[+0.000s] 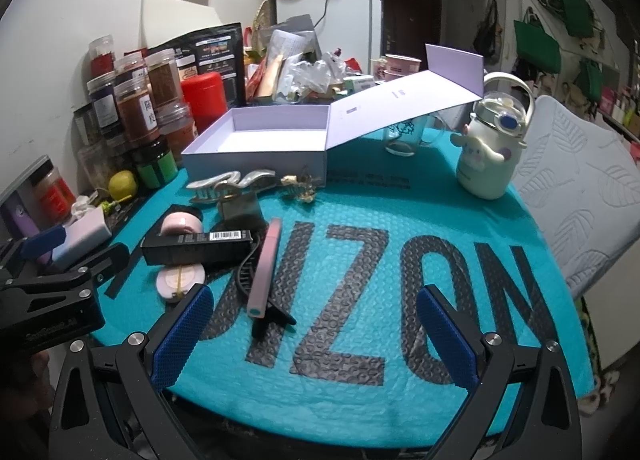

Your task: Organize rigid objects

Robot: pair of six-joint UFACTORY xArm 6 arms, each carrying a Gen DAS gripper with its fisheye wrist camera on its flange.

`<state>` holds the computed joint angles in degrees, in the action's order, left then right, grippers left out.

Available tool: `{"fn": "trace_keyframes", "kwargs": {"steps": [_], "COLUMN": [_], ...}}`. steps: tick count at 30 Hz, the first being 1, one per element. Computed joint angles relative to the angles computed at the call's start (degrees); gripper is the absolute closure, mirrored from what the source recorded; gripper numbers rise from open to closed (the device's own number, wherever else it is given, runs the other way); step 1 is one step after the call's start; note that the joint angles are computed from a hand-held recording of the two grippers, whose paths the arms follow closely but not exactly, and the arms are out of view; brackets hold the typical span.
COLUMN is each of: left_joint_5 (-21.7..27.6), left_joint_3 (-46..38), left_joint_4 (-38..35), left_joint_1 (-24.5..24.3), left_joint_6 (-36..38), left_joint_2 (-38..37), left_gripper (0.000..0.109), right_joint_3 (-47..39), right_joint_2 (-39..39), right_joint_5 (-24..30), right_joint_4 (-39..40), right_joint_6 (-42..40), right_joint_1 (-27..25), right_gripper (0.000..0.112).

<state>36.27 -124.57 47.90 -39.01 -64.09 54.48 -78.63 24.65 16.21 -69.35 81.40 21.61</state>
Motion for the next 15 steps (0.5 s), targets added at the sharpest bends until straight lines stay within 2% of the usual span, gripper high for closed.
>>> {"fn": "trace_keyframes", "kwargs": {"steps": [3, 8, 15], "left_joint_5": [0.37, 1.85, -0.67], "left_joint_3": [-0.29, -2.14, -0.22], "left_joint_4": [0.34, 1.36, -0.64], "left_joint_1": [0.05, -0.25, 0.32], "left_joint_6": [0.11, 0.51, 0.86], "left_joint_2": [0.08, 1.15, 0.53], "left_gripper": [0.006, 0.006, 0.006], "right_joint_3": [-0.24, -1.31, -1.35], "right_joint_2": [0.34, 1.03, 1.53], "right_joint_5": [-1.01, 1.29, 0.17], "right_joint_4": [0.69, 1.93, 2.74], "right_joint_6": [-1.13, -2.56, -3.14], "right_joint_1": [-0.33, 0.32, 0.18], "right_gripper": [0.009, 0.009, 0.009]}}
